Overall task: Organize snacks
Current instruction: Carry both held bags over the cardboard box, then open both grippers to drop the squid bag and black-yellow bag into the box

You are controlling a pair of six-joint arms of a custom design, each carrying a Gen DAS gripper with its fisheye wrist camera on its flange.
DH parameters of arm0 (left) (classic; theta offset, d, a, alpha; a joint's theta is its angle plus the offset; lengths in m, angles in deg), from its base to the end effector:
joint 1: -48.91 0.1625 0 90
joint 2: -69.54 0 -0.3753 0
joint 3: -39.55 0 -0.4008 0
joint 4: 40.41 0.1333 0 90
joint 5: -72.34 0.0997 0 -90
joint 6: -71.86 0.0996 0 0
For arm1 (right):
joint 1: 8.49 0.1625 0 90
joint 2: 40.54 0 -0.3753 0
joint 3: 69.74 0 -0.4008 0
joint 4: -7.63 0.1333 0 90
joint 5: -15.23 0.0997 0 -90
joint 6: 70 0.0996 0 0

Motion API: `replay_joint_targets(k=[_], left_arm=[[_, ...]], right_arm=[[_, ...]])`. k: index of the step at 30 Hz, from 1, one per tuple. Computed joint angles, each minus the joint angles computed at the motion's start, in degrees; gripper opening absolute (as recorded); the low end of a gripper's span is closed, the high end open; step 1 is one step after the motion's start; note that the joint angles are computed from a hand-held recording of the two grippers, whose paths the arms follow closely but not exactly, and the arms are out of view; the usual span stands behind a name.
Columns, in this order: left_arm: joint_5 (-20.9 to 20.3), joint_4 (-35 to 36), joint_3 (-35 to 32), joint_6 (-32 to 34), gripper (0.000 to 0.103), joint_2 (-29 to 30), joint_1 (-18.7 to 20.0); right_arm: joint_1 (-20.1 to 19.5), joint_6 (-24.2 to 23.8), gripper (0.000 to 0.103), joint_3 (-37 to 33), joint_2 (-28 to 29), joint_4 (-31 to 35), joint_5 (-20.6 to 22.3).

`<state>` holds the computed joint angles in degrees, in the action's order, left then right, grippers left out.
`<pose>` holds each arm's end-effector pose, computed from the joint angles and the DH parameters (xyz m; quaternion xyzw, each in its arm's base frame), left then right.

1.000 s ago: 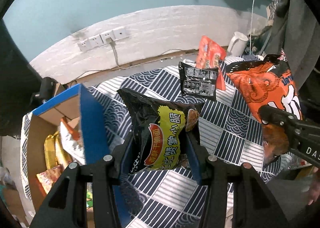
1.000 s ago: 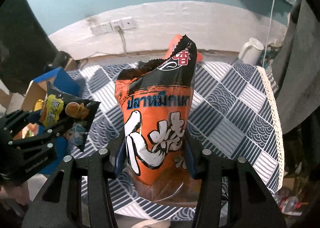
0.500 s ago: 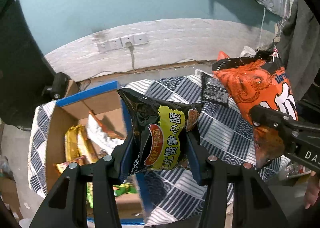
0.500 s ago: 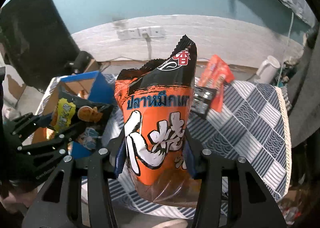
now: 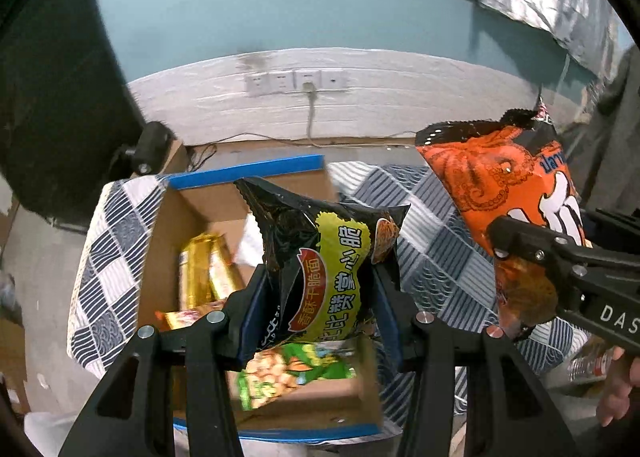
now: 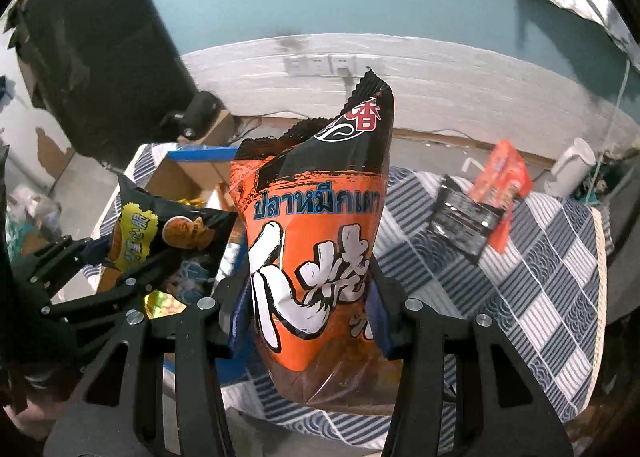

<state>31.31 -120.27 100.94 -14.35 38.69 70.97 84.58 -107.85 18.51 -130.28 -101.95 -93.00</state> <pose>-0.5708 -0.4562 0.0367 0.0068 0.8654 -0.3080 0.3952 0.1303 -0.5232 0.4958 0.3122 -0.9196 0.1257 0.2026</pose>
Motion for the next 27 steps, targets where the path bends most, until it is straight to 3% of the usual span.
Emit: replay_joint_targets(k=[11, 27], left_arm=[[-1.21, 1.7, 12.2, -10.42, 0.051, -10.04, 0.23], [-4.89, -4.97, 23.71, -12.44, 0.053, -17.01, 1.96]], right_arm=[[4.95, 2.19, 0.048, 4.23, 2.06, -1.0, -1.07], [7.78, 7.23, 0.049, 5.37, 6.71, 1.55, -0.87]])
